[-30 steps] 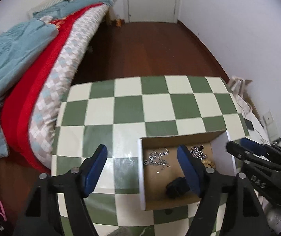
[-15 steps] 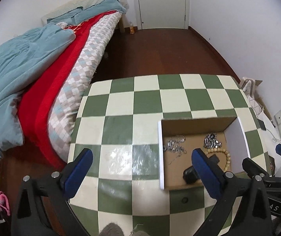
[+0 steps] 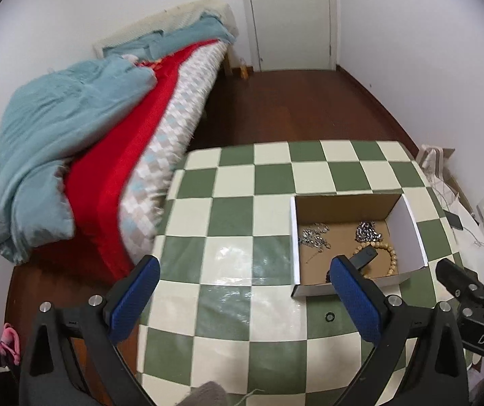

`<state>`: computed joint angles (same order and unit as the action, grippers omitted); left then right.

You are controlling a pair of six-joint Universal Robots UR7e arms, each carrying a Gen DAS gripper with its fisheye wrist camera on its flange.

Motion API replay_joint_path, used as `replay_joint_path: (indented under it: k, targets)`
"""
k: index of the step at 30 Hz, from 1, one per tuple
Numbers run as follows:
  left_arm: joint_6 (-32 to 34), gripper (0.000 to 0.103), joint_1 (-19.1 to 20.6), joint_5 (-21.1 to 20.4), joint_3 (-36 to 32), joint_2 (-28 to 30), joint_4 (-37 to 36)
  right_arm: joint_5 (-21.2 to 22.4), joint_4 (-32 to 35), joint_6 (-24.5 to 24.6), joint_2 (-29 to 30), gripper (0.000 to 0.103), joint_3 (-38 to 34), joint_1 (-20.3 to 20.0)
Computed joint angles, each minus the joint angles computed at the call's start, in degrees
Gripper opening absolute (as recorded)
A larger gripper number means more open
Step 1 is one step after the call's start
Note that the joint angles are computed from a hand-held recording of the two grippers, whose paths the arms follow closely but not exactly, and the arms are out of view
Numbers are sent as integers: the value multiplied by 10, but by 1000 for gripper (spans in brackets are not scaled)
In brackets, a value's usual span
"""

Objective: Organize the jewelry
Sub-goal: 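Move both tools back from the box toward the remaining items on the table, then grasp the small silver earring with the right tool while the left tool grasps a black ring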

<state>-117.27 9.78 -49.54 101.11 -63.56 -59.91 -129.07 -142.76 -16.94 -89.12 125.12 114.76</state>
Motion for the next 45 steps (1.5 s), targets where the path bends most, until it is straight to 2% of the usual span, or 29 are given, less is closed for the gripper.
replay_joint_path:
  k: [9, 13, 16, 19, 22, 23, 24, 25, 26, 29, 33, 37, 45]
  targets:
    - [-49, 103, -48, -6, -20, 0, 47, -9, 5, 5, -56, 103, 9, 52]
    - [-99, 103, -62, -17, -32, 14, 92, -2, 26, 22, -81, 103, 12, 67]
    - [-139, 103, -68, -40, -34, 34, 137, 17, 44, 32, -105, 103, 24, 62]
    - [-147, 103, -66, -70, -14, 48, 143, 30, 38, 26, -128, 103, 59, 39]
    - [-129, 103, -46, -109, 9, 70, 132, 30, 1, 11, -132, 103, 108, 3]
    - [-124, 103, -41, -115, 20, 71, 121, 33, -17, 0, -128, 99, 123, -11]
    - [-118, 103, -35, -121, 29, 72, 110, 36, -39, -11, -120, 93, 138, -25]
    - [-114, 103, -34, -128, 36, 73, 103, 35, -69, -23, -106, 76, 154, -39]
    - [-109, 103, -27, -135, 45, 74, 95, 36, -97, -33, -93, 64, 165, -51]
    - [-99, 103, -16, -144, 63, 73, 73, 52, -190, -68, -46, 64, 193, -85]
    - [-93, 103, -5, -149, 77, 70, 58, 54, -295, -111, 21, 64, 208, -97]
    - [-87, 103, 1, -152, 84, 68, 50, 48, -349, -134, 70, 64, 209, -98]
    - [-76, 103, 7, -161, 98, 66, 32, 57, -408, -150, 99, 63, 215, -101]
